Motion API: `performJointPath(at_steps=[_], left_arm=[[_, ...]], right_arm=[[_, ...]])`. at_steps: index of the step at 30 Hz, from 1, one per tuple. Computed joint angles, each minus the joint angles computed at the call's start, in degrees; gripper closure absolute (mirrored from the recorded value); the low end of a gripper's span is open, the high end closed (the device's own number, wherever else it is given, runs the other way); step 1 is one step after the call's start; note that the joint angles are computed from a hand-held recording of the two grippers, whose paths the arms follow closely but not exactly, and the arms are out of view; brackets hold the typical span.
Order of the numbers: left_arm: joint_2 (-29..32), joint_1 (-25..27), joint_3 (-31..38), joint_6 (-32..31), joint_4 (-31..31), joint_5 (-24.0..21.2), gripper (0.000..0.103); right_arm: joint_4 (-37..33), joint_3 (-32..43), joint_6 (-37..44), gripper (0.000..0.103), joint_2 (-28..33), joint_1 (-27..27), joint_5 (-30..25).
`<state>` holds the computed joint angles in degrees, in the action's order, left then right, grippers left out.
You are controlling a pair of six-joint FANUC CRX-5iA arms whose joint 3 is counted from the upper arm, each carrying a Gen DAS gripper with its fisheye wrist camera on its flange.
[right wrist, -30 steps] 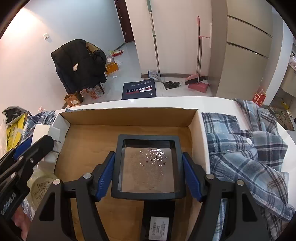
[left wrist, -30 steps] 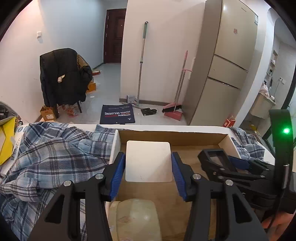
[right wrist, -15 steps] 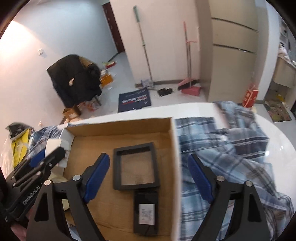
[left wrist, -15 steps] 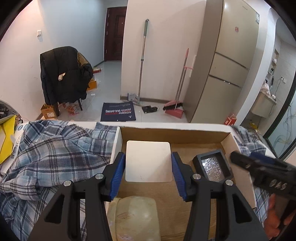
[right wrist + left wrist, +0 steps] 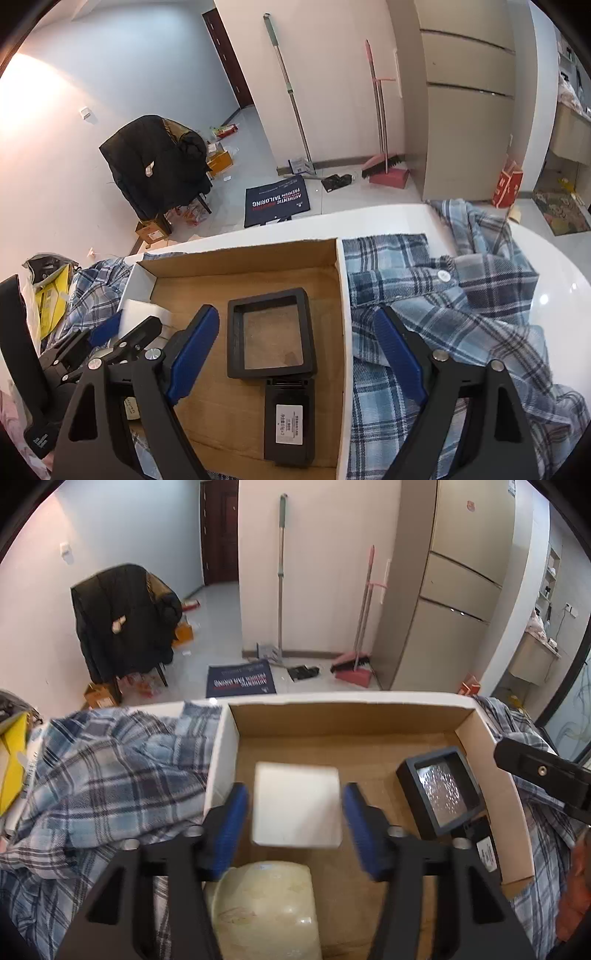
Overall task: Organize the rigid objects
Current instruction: 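Open both tools to drop the pad and framed case into the box, then lower the right tool onto the black ZEESEA cylinder and close it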
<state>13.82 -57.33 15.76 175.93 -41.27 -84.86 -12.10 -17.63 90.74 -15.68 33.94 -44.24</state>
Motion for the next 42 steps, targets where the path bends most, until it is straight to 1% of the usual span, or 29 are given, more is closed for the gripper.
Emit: performJointPath(at_steps=[1, 4, 7, 8, 10, 12, 13, 15, 17, 18, 19, 20, 22, 24, 27, 29, 30, 31, 32, 33, 34, 35, 37, 38, 41, 42], left_arm=[[0.19, -0.90, 0.77, 0.73, -1.78, -1.29, 0.024], [-0.51, -3.89, 1.82, 2.88, -6.87, -3.49, 0.024], [-0.27, -8.97, 5.82, 4.64, -14.86, -9.83, 0.022], [0.15, -10.24, 7.37, 4.52, -16.78, -11.95, 0.019], [0.79, -13.19, 10.66, 3.94, -20.64, -15.20, 0.016], [0.78, -15.37, 12.45, 2.37, -22.52, -15.53, 0.016], [1.36, -16.96, 14.10, 0.98, -24.19, -17.03, 0.016], [3.04, -19.47, 17.25, -1.69, -27.31, -20.74, 0.016], [5.73, -22.32, 21.36, -5.85, -30.96, -25.17, 0.015], [6.44, -23.33, 22.44, -7.40, -32.16, -26.23, 0.013], [7.15, -24.84, 23.40, -8.74, -33.73, -27.48, 0.008], [7.78, -26.04, 24.17, -9.41, -34.96, -28.24, 0.000], [8.78, -29.44, 24.84, -9.56, -38.48, -29.34, 0.000], [9.87, -32.48, 25.92, -9.29, -41.08, -30.16, 0.000], [11.51, -35.11, 28.28, -9.28, -42.96, -31.89, 0.000], [13.59, -37.11, 31.14, -11.55, -45.38, -33.82, 0.000], [14.24, -37.60, 32.22, -12.81, -45.94, -34.36, 0.000], [14.83, -38.66, 33.04, -14.14, -46.35, -34.65, 0.000], [15.41, -39.73, 33.42, -14.22, -47.26, -35.14, 0.000], [16.04, -40.33, 33.99, -14.00, -48.04, -35.88, 0.000], [16.72, -40.76, 34.47, -12.70, -48.15, -37.14, 0.000], [16.75, -40.78, 34.34, -11.31, -47.42, -37.39, 0.000], [16.05, -40.64, 32.41, -6.46, -44.21, -36.51, 0.000], [15.42, -40.09, 31.15, -5.02, -42.47, -35.70, 0.000], [14.81, -37.97, 28.34, -2.15, -37.40, -34.24, 0.000], [14.51, -37.19, 27.17, -0.77, -35.59, -33.49, 0.000]], right_arm=[[0.65, -0.18, -0.37, 0.018, -0.37, 0.27, 0.26], [3.66, -1.51, -3.00, 0.018, -2.76, 1.51, 1.58], [4.29, -2.11, -3.72, 0.018, -6.24, 1.88, 1.84], [4.17, -2.49, -3.29, 0.018, -7.94, 2.03, 1.64], [4.63, -3.46, -2.77, 0.018, -10.89, 2.65, 1.25], [7.21, -5.59, -4.26, 0.018, -14.54, 4.28, 1.42], [8.36, -6.69, -5.25, 0.018, -16.49, 5.09, 1.41], [8.43, -7.81, -5.12, 0.018, -19.45, 5.44, 0.73], [11.37, -10.11, -7.01, 0.018, -23.19, 7.13, 0.68], [13.35, -11.35, -8.43, 0.018, -25.07, 8.17, 0.71], [15.47, -12.71, -10.05, 0.018, -27.15, 9.35, 0.61], [17.44, -13.98, -11.65, 0.018, -29.37, 10.49, 0.22], [20.47, -15.88, -14.03, 0.018, -33.03, 12.44, -0.84], [25.42, -18.96, -18.38, 0.018, -38.18, 15.85, -1.48], [25.09, -20.69, -18.42, 0.018, -43.11, 16.32, -1.74], [22.87, -21.01, -17.72, 0.017, -45.39, 15.27, -2.34], [19.79, -20.38, -15.12, 0.017, -45.77, 13.38, -2.82], [19.70, -20.52, -15.37, 0.017, -46.42, 13.32, -3.65], [22.61, -21.39, -18.34, 0.017, -47.24, 15.11, -4.97], [23.15, -21.71, -18.78, 0.017, -47.56, 15.39, -5.77], [20.68, -21.43, -16.23, 0.017, -47.46, 13.69, -5.65], [20.32, -21.96, -15.37, 0.017, -47.59, 13.26, -5.26], [25.42, -24.77, -19.22, 0.017, -48.82, 15.85, -4.69], [25.24, -25.41, -18.73, 0.017, -48.65, 15.38, -3.99], [17.78, -24.13, -10.84, 0.017, -45.58, 10.18, -3.05], [17.80, -24.58, -10.53, 0.017, -45.14, 10.01, -2.74]])
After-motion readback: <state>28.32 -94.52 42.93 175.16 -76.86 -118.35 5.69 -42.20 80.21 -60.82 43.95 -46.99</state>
